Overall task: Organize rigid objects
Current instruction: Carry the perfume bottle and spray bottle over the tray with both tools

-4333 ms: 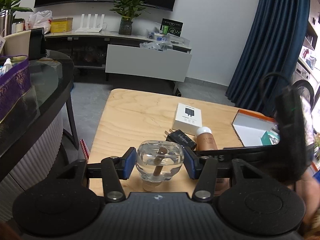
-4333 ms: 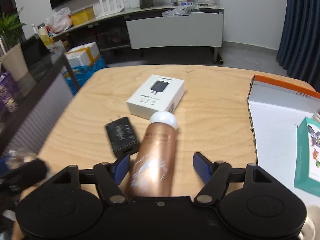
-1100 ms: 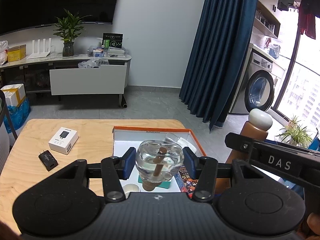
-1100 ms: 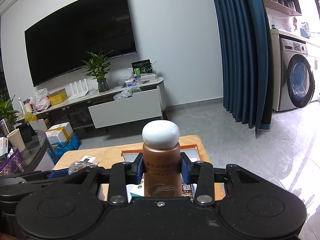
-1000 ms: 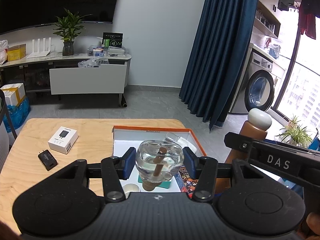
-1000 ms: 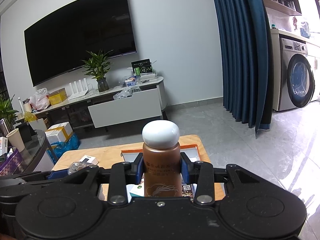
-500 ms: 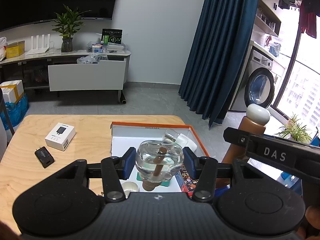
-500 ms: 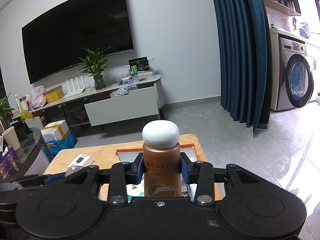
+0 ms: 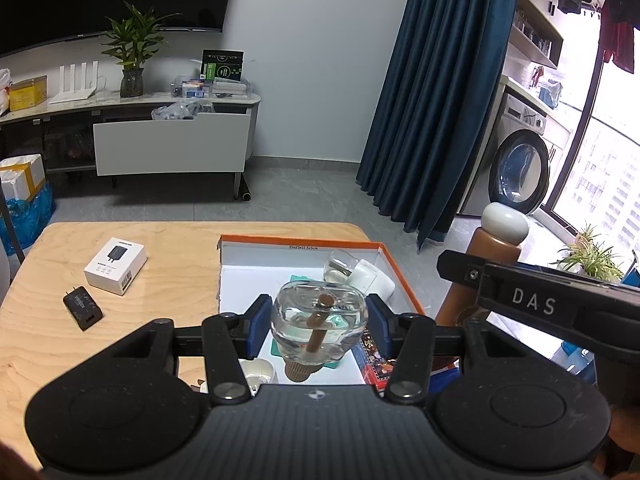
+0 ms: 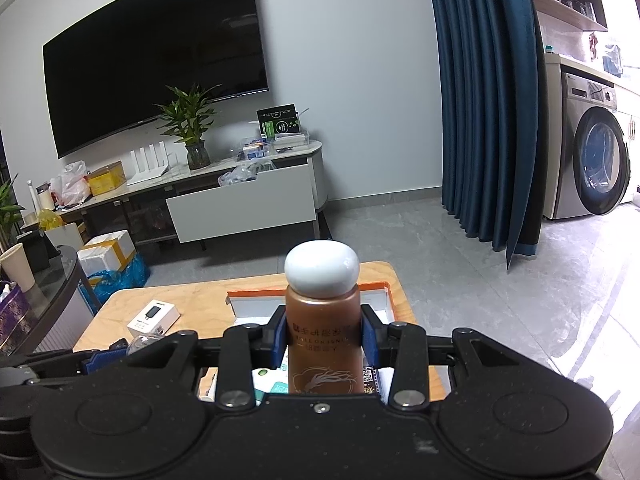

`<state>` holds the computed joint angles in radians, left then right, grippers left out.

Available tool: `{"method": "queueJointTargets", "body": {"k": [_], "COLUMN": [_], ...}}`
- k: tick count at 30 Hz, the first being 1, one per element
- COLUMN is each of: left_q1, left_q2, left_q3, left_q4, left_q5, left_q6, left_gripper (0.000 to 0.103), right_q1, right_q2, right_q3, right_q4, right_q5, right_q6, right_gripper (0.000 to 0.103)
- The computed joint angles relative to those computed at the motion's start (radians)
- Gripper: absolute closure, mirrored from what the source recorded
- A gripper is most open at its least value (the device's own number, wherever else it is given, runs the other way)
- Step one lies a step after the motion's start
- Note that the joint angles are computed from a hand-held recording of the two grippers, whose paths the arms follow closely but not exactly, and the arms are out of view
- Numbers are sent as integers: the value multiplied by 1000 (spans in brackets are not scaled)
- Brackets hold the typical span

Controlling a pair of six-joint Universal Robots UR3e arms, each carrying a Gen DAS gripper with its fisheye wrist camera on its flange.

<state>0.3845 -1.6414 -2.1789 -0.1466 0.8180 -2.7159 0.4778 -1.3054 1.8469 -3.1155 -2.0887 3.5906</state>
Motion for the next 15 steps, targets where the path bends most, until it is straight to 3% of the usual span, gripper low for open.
{"method": "queueJointTargets", "body": {"k": [15], "left_q1": [-13], "left_q2": [-25], "left_q3": [18], "left_q4": [-23], "left_q5": [4], "left_q6": [8], "left_gripper": [51], "right_q1": [-30], "right_q2": [28], "right_q3": [-17], "right_q4": [15], "right_q5": [24], "right_q6": [-10], "right_gripper": [57]}}
